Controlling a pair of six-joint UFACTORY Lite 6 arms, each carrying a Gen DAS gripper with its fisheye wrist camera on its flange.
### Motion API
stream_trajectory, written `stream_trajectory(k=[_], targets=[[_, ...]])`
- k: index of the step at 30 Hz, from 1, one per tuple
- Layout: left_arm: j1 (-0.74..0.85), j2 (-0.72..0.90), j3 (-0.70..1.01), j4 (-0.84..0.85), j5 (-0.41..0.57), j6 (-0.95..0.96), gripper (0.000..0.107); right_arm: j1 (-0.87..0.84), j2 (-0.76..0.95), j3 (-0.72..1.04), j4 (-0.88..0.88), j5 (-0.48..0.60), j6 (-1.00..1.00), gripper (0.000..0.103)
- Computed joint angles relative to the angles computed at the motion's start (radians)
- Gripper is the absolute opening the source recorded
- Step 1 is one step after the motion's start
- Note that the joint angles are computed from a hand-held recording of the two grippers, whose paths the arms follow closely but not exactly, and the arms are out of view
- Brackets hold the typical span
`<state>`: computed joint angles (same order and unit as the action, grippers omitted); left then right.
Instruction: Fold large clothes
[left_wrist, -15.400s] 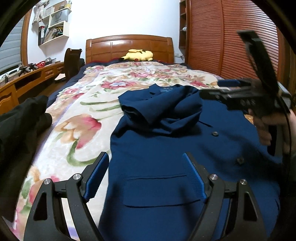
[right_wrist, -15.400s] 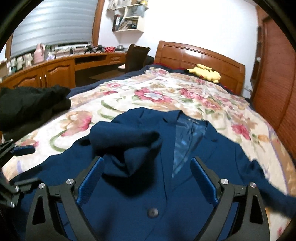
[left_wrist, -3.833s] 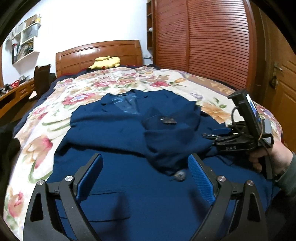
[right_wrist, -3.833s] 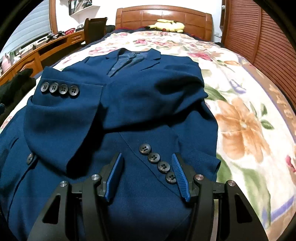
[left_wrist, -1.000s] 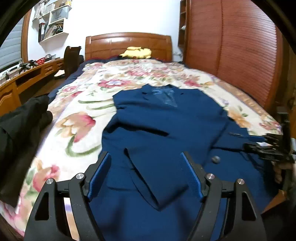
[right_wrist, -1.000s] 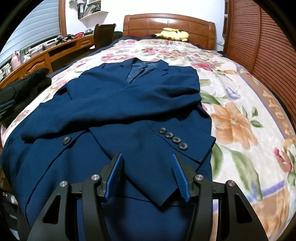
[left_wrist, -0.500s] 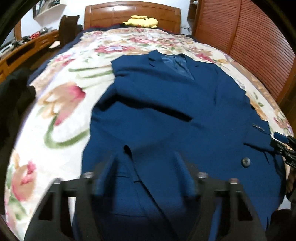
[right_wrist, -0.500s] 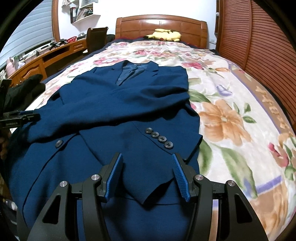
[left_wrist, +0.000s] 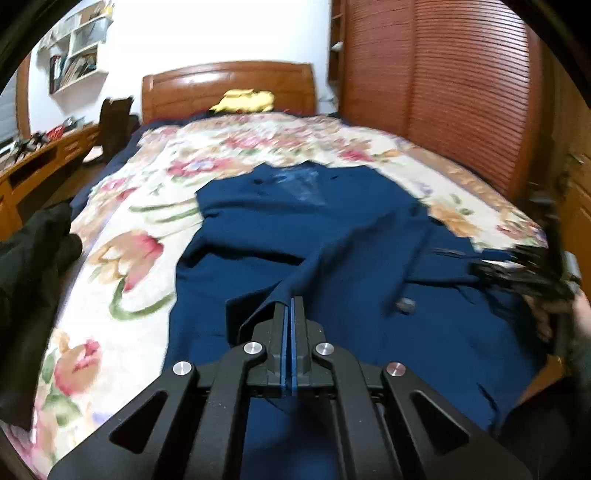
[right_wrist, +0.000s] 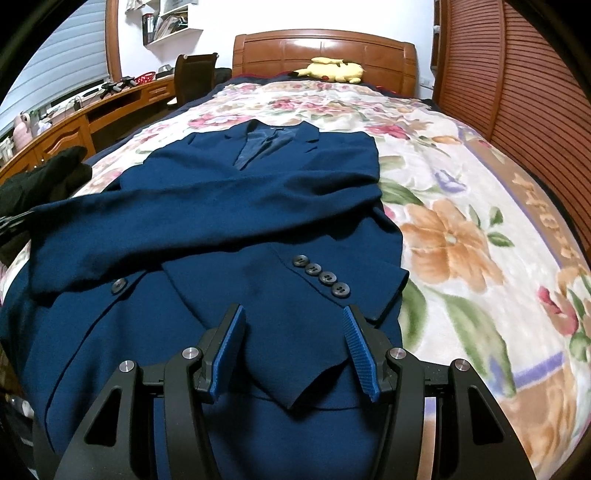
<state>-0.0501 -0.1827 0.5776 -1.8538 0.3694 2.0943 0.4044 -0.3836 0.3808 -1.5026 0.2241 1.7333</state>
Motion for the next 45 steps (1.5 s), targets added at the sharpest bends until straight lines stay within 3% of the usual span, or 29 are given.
stream_trajectory(k=[7, 13, 21, 22, 23, 24, 25, 27, 29, 37, 45], targets=[[-0.01, -0.214, -0.205, 0.141, 0.08, -0.113, 0.002, -0.007, 0.003, 0.003, -0.021, -0.002, 0.023, 0.057], [-0.1, -0.332, -0.32, 0.148, 0.034, -0.156, 0.002, -0.004, -0.05, -0.017, 0.024, -0.003, -0.037, 0.057], [-0.17, -0.507, -0.359, 0.369, -0.015, -0.44, 0.003, 0.049, -0.185, -0.065, 0.098, 0.025, -0.112, 0.057], [-0.159, -0.522, -0.357, 0.382, -0.009, -0.45, 0.006, 0.054, -0.191, -0.069, 0.097, 0.026, -0.113, 0.057], [-0.143, -0.536, -0.358, 0.381, -0.002, -0.447, 0.016, 0.059, -0.198, -0.073, 0.096, 0.028, -0.113, 0.057], [-0.118, -0.542, -0.355, 0.373, 0.009, -0.432, 0.033, 0.065, -0.199, -0.075, 0.088, 0.03, -0.104, 0.057], [-0.094, -0.539, -0.35, 0.36, 0.022, -0.412, 0.041, 0.065, -0.192, -0.075, 0.071, 0.029, -0.09, 0.057], [-0.045, -0.519, -0.336, 0.327, 0.051, -0.368, 0.057, 0.075, -0.173, -0.07, 0.032, 0.037, -0.047, 0.057], [0.003, -0.464, -0.313, 0.257, 0.068, -0.276, 0.064, 0.087, -0.157, -0.064, 0.009, 0.042, -0.021, 0.057], [0.024, -0.113, -0.183, -0.118, 0.023, 0.118, 0.066, 0.174, -0.091, -0.033, -0.079, 0.091, 0.077, 0.057], [-0.036, 0.205, -0.014, -0.186, -0.025, 0.169, 0.066, 0.153, -0.079, -0.034, -0.097, 0.088, 0.104, 0.057]])
